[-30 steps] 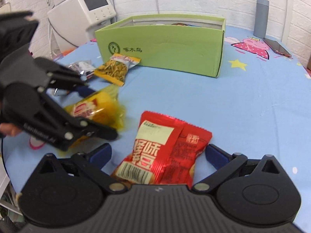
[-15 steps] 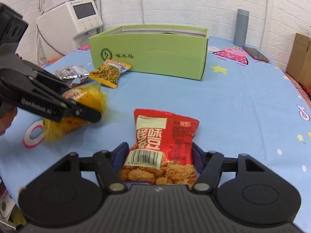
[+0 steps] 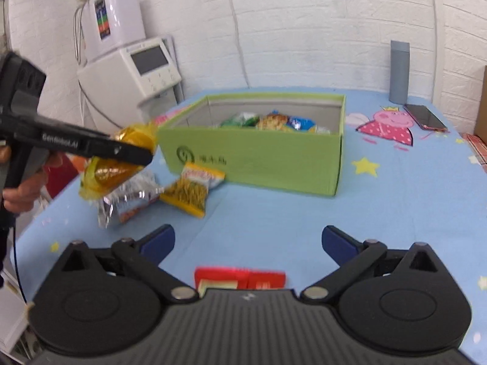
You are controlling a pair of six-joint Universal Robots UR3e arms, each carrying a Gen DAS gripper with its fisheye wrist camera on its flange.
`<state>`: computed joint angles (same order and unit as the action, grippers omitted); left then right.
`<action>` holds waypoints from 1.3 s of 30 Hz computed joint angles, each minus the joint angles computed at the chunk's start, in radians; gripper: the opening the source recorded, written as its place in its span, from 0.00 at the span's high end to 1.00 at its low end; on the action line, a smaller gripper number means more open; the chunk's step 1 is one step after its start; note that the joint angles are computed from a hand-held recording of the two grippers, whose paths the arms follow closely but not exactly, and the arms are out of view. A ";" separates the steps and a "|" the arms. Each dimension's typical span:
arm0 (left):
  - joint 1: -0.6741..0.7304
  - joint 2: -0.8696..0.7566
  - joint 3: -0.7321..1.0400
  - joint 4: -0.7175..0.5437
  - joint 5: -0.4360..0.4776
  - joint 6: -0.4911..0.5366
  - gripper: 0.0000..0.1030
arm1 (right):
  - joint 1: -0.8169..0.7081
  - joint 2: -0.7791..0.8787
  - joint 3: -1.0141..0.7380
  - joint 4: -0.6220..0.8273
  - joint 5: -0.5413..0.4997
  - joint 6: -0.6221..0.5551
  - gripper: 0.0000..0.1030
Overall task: Organize snacks
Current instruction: 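Carry both packs into the green box and open both grippers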
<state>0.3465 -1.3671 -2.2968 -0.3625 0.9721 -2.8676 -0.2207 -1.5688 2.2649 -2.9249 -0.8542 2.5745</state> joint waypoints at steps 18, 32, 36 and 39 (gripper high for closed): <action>-0.191 -0.126 -0.154 0.183 0.192 -0.020 0.79 | 0.212 0.079 -0.045 0.122 -0.326 -0.053 0.01; -0.014 0.081 -0.189 -0.083 -0.038 0.076 0.82 | 0.086 -0.060 -0.082 0.395 -0.151 -0.046 0.44; 0.038 0.121 -0.081 -0.147 -0.079 0.052 0.82 | 0.048 -0.070 -0.180 0.472 -0.032 -0.045 0.44; 0.025 0.020 0.067 -0.054 -0.038 -0.027 0.82 | 0.083 0.034 -0.338 0.385 -0.011 0.029 0.44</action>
<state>0.3713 -1.3474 -2.2301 -0.4163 0.9337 -2.8947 -0.1375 -1.5343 1.9273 -2.5398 -0.8649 2.6036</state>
